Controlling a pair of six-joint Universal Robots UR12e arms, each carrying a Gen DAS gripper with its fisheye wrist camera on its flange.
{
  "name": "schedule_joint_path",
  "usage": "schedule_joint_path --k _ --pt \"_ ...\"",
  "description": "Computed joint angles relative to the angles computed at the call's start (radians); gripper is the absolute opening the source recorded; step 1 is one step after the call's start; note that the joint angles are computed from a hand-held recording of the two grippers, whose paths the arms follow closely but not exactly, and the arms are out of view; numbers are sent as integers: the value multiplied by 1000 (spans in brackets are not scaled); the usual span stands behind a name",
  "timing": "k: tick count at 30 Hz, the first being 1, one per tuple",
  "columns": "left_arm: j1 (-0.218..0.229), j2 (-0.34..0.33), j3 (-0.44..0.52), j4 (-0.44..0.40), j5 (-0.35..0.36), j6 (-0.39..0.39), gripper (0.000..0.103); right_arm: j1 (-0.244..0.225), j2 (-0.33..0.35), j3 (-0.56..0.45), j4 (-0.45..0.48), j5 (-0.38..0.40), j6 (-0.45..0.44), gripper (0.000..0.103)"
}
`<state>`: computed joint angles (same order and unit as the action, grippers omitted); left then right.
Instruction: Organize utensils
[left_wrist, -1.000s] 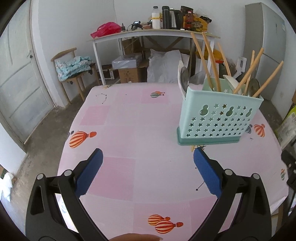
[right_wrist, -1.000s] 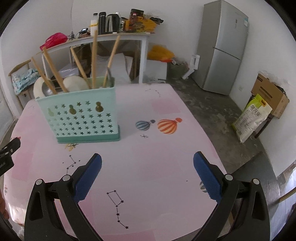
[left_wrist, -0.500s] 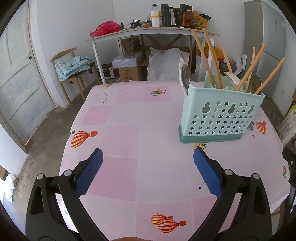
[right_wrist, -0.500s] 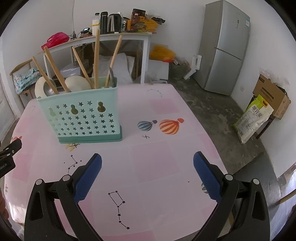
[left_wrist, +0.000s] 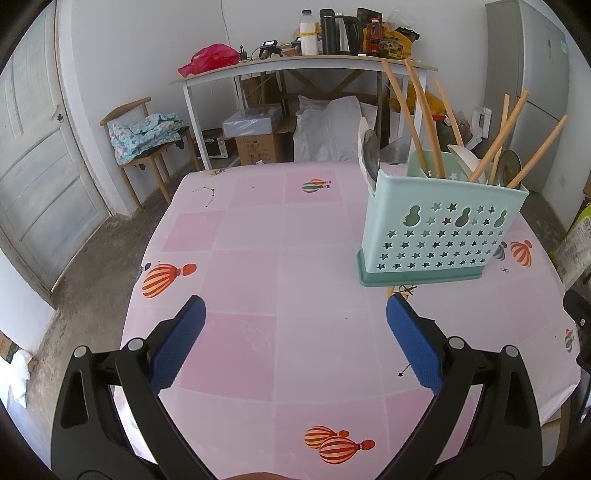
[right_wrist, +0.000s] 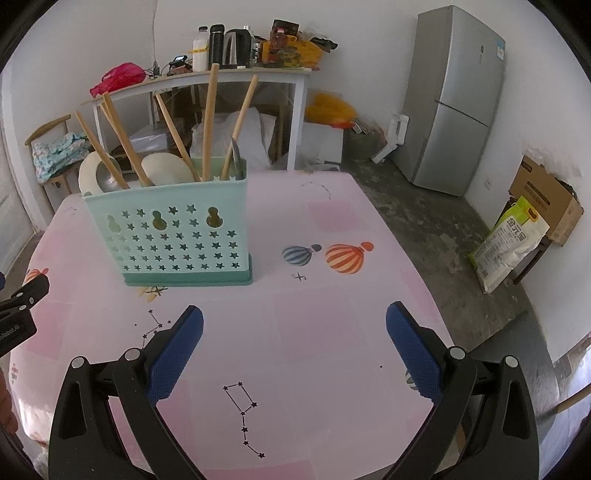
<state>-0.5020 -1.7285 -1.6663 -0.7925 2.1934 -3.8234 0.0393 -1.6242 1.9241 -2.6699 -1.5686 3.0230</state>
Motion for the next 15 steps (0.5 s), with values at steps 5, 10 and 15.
schedule_joint_path --k 5,10,15 --pt "1 1 0 -2 -2 1 94 -1 1 -2 -1 3 -3 96" --pt "2 2 0 -3 -4 3 94 0 1 -2 0 3 -3 96" --pt "5 2 1 -4 -8 11 94 0 1 -3 0 2 -2 96"
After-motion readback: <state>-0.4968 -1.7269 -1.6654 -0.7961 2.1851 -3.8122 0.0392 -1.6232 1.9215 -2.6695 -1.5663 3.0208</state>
